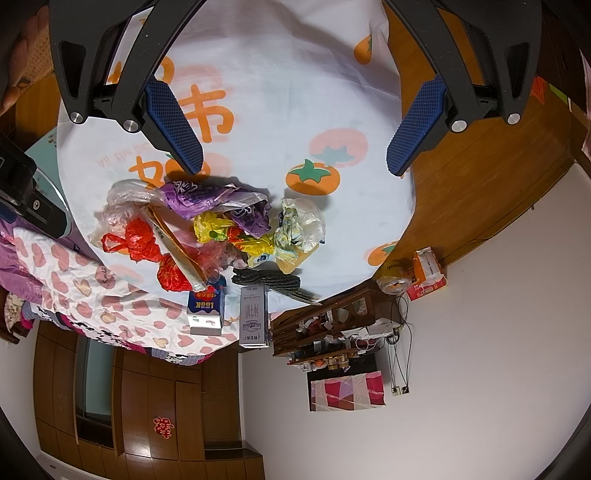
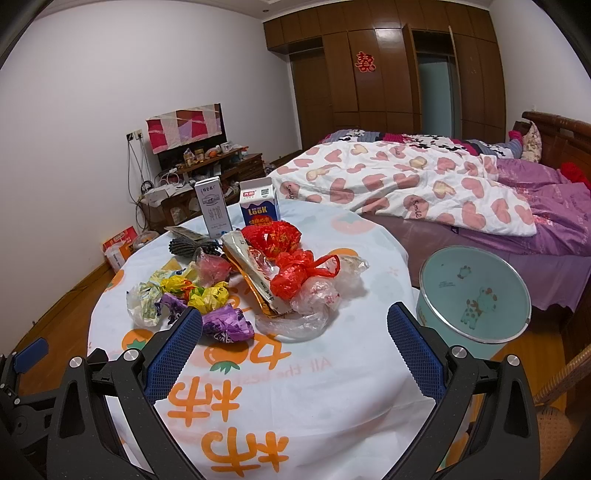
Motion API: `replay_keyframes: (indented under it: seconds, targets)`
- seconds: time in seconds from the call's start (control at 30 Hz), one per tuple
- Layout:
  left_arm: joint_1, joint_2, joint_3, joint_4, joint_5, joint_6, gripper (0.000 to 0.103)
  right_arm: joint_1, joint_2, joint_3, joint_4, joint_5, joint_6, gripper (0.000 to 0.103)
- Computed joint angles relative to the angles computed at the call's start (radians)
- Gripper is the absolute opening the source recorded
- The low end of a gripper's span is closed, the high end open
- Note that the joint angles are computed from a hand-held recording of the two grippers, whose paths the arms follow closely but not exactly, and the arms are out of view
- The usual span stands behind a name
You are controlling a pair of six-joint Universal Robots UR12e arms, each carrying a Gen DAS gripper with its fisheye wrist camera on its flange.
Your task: Collect trash
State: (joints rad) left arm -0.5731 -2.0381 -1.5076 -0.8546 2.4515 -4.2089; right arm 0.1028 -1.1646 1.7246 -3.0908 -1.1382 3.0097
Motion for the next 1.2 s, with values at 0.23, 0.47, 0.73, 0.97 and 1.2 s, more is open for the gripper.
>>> replay_keyframes:
  seconds: [0.23,0.47,0.73,0.97,1.2]
  targets:
    - [0.000,-0.001,0.000,-0.001,-0.001,-0.001,0.097,0.000,-0.003,0.001,0.005,-0.001,0.000,0.098]
    - [0.002,-0.001,0.000,-0.004,-0.010,-0.005,0.097,-0.006,0.006,0.006,-0.012,-0.011,0.000,0.098]
    - [0.025,-0.001,-0.024,0.016,-0.090,-0.014,0.097,-0.013,0.033,-0.016,0.029,-0.079,0.004,0.098]
    - [0.058,-0.012,-0.039,0.053,-0.158,0.029,0.097,-0.007,0.079,-0.081,0.090,-0.102,-0.019,0.082]
    - [0.084,-0.030,-0.031,0.084,-0.149,0.088,0.097,-0.006,0.137,-0.181,0.190,-0.051,-0.011,0.069]
